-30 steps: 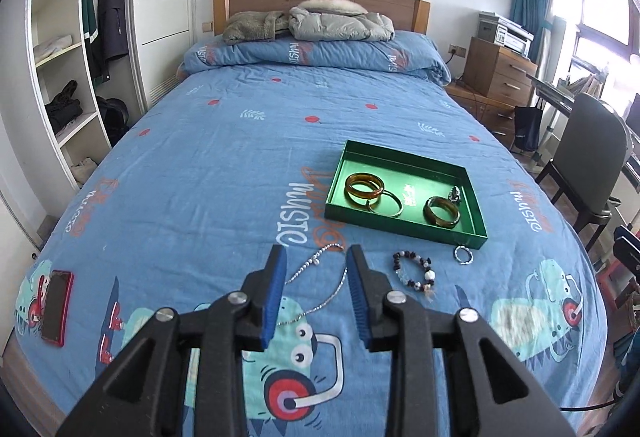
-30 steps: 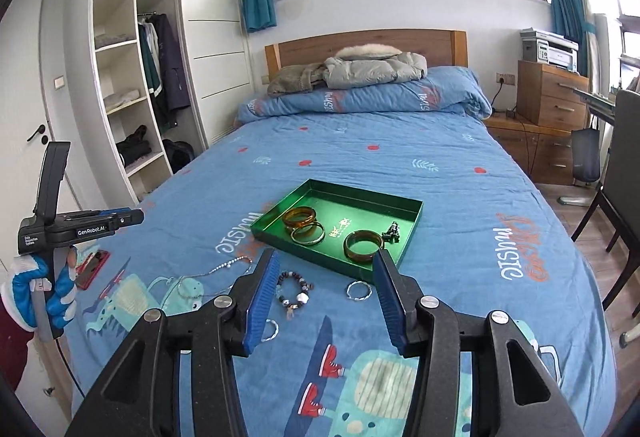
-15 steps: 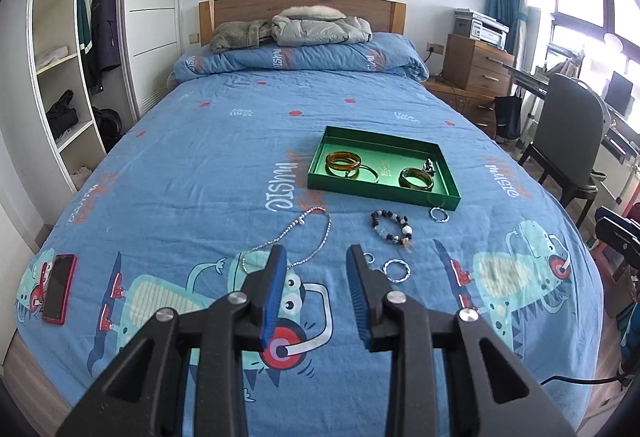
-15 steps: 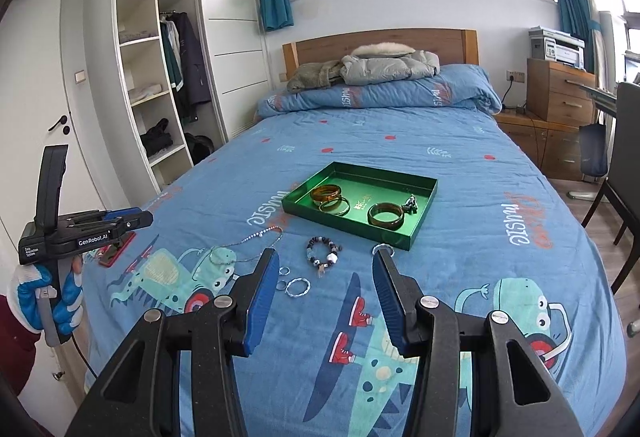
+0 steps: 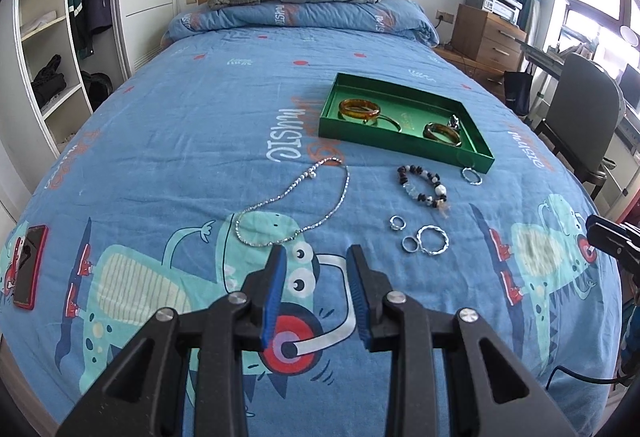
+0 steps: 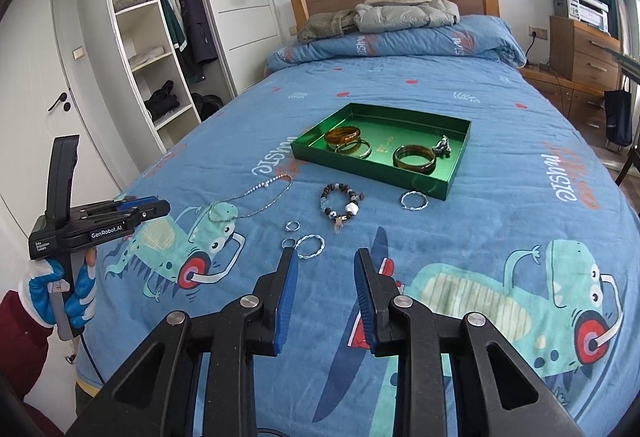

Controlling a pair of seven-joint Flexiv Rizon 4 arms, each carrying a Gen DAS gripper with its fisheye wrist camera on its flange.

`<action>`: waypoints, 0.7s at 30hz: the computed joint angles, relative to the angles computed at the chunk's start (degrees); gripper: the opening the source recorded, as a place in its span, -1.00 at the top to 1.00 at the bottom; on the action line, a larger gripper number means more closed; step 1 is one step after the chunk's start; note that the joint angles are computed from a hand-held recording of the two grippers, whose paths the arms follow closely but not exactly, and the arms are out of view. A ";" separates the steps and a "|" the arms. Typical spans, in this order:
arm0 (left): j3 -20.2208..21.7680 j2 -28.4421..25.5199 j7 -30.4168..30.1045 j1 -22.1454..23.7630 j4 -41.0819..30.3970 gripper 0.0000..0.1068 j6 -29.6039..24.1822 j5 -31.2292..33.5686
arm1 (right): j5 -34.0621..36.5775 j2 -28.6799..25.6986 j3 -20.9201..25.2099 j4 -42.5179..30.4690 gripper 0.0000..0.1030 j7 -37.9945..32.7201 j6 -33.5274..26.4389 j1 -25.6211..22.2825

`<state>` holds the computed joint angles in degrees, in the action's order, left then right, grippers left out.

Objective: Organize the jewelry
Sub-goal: 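Grasp the silver bead necklace with the left tool while the right tool grasps the twisted silver bangle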

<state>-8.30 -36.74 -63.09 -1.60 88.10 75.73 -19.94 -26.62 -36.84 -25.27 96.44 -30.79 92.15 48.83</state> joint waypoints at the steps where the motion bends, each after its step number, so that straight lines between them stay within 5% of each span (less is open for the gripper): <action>1: 0.50 -1.07 -0.30 -0.29 -1.25 0.45 -0.76 0.25 | 0.13 -0.90 3.07 -1.85 0.48 -1.00 -1.07 -2.40; 6: 0.71 -6.56 0.06 -0.51 -8.01 0.45 -4.44 0.94 | 0.68 -7.35 17.99 -13.31 0.53 -6.98 -8.42 -13.55; 11: 0.46 -12.00 0.69 -0.86 -14.93 0.45 -7.78 1.21 | 3.25 -15.25 27.53 -25.82 0.53 -14.64 -16.66 -19.23; 21: 3.24 -19.58 -0.41 -3.10 -26.14 0.45 -12.97 4.11 | 10.68 -26.07 32.12 -44.67 0.53 -26.26 -29.10 -20.19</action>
